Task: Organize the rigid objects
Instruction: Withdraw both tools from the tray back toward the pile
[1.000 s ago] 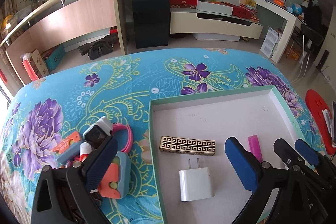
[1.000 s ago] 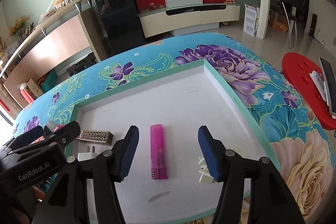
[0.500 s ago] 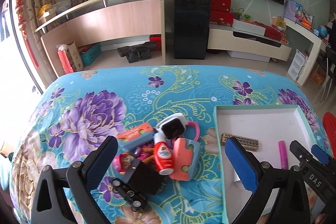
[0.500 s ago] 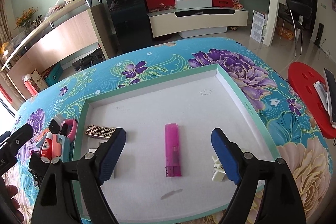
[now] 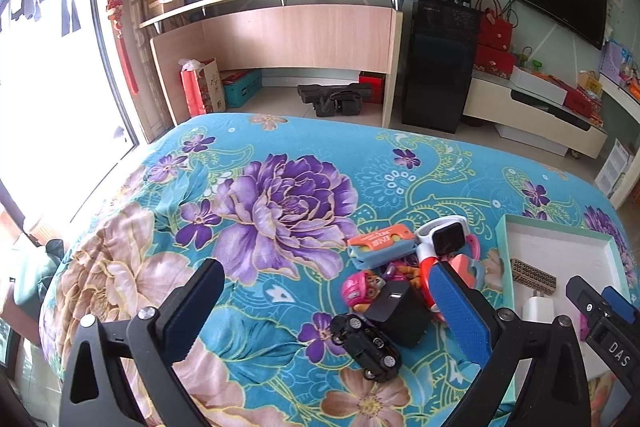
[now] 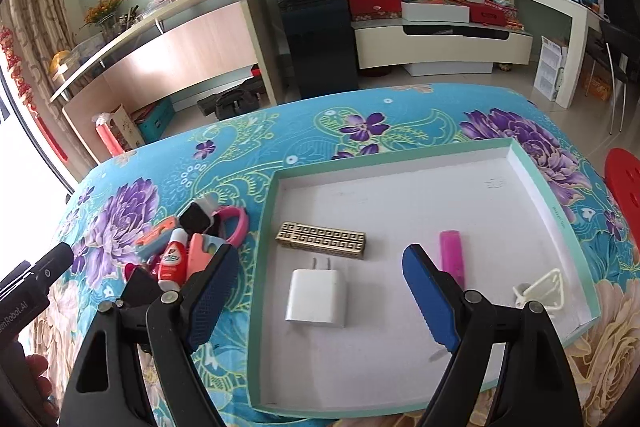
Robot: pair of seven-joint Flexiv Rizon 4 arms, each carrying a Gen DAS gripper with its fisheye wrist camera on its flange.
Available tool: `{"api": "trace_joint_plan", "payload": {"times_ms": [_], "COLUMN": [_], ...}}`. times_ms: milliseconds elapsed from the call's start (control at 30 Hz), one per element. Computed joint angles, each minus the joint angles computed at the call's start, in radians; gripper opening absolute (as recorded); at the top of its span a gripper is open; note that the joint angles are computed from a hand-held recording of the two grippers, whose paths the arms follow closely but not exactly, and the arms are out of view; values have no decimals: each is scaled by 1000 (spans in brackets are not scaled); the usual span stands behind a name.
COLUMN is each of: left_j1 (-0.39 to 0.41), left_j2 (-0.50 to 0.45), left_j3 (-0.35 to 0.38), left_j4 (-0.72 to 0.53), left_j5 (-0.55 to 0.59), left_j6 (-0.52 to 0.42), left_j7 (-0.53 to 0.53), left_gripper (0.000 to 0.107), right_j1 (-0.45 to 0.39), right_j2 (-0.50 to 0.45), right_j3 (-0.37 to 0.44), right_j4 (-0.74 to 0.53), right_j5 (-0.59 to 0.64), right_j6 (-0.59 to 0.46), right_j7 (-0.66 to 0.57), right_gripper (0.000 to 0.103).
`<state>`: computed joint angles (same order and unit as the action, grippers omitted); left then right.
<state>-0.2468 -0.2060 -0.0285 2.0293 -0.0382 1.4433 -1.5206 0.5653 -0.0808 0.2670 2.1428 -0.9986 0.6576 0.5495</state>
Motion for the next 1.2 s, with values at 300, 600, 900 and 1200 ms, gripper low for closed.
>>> {"api": "trace_joint_plan", "payload": {"times_ms": [300, 600, 900, 1200], "left_j1": [68, 88, 118, 87], "left_j2": [12, -13, -56, -99], "left_j3": [-30, -22, -43, 34], "left_j4": [51, 62, 69, 28], "left_j5": [-106, -146, -217, -108], "left_j6": [13, -18, -38, -79], "left_j7": [77, 117, 161, 51], "left_gripper": [103, 103, 103, 103], "right_j1": [28, 66, 108, 87], "right_j2": [-87, -189, -267, -277], "right_j3": [-24, -62, -97, -146], "right_j4": [-79, -167, -235, -191], "right_j5": [-13, -4, 52, 1], "right_j6": [60, 152, 201, 399], "right_j7": [-71, -166, -268, -186], "right_gripper": [84, 84, 84, 84]}}
